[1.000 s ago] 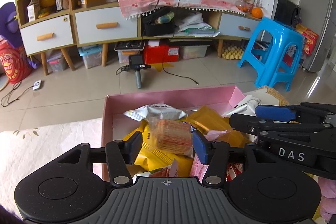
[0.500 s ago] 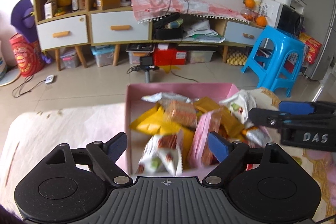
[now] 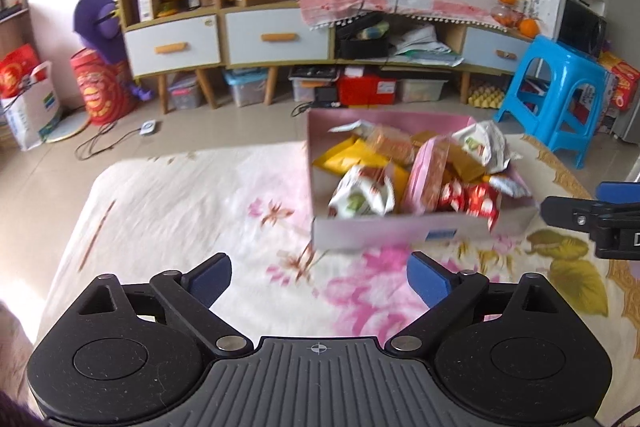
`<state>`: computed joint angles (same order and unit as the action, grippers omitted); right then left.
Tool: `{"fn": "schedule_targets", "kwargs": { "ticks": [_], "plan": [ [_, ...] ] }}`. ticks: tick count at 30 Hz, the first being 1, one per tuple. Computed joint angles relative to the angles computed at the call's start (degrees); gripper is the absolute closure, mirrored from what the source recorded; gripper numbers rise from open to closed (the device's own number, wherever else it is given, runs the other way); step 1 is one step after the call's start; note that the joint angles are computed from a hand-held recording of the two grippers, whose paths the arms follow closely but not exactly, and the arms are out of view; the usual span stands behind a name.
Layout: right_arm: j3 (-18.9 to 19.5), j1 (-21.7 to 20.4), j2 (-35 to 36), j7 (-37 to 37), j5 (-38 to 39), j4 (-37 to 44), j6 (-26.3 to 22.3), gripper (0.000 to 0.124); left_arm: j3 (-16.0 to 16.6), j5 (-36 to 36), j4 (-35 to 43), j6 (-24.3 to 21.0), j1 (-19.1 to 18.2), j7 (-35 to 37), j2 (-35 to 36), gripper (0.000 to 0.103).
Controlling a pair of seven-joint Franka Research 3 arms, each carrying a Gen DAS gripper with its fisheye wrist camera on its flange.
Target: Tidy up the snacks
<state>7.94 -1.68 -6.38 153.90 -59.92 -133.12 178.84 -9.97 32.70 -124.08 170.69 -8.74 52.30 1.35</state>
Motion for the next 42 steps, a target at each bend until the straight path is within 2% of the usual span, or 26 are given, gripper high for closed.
{"fn": "schedule_targets", "kwargs": {
  "ticks": [3, 5, 8, 12, 14, 17, 19, 22, 25, 29, 42],
  "plan": [
    [0.6, 1.1, -2.8, -2.8, 2.9, -2.3, -2.0, 0.037, -0.1, -0.8, -2.9, -1.7, 0.2, -1.0, -2.9, 0.006],
    [2.4, 0.3, -4.9, -2.9, 2.6, -3.7, -3.3, 0.034, -0.4, -2.4, -4.7, -2.7, 0.3, -0.7, -4.6, 0.006],
    [5.5, -1.0, -7.6, -1.0, 1.0, -5.2, -5.7, 0.032, -1.1, -2.7, -7.4, -4.2, 0.7, -2.9, -7.5, 0.005],
    [6.8, -0.7, -9.4, -0.2, 4.0, -7.2, -7.1, 0.029, -1.0, -7.1, -10.1, -4.7, 0.5, -2.6, -10.2, 0.005],
    [7.5, -0.1, -9.9, -0.6, 7.2, -7.4, -10.0, 0.029, -1.1, -9.0, -10.8, -5.5, 0.3, -2.8, -11.2, 0.005],
    [9.7, -0.9, -9.5, 4.0, 5.9, -6.7, -13.3, 0.029, -2.0, -8.6, -10.9, -7.1, 0.8, -3.7, -12.2, 0.003],
    [9.4, 0.0, -9.2, 5.7, 5.1, -6.6, -14.5, 0.029, -3.4, -5.1, -10.7, -7.9, 2.1, -7.2, -12.7, 0.002],
    [8.6, 1.3, -8.8, 7.4, 3.0, -6.4, -15.1, 0.029, -3.9, -2.9, -10.6, -8.7, 2.4, -9.6, -13.2, 0.002],
    [7.7, 2.7, -8.8, 8.6, 1.4, -6.5, -15.9, 0.029, -3.5, -2.7, -10.5, -8.9, 2.0, -9.6, -13.2, 0.002],
    [5.8, 4.8, -8.5, 6.9, 3.2, -6.6, -15.8, 0.029, -3.0, -3.7, -10.3, -9.4, 1.0, -7.9, -12.8, 0.002],
    [5.7, 4.8, -9.0, 8.4, 2.2, -7.0, -15.4, 0.029, -3.8, -1.1, -11.2, -8.8, 1.4, -10.9, -13.5, 0.002]
  ]
}}
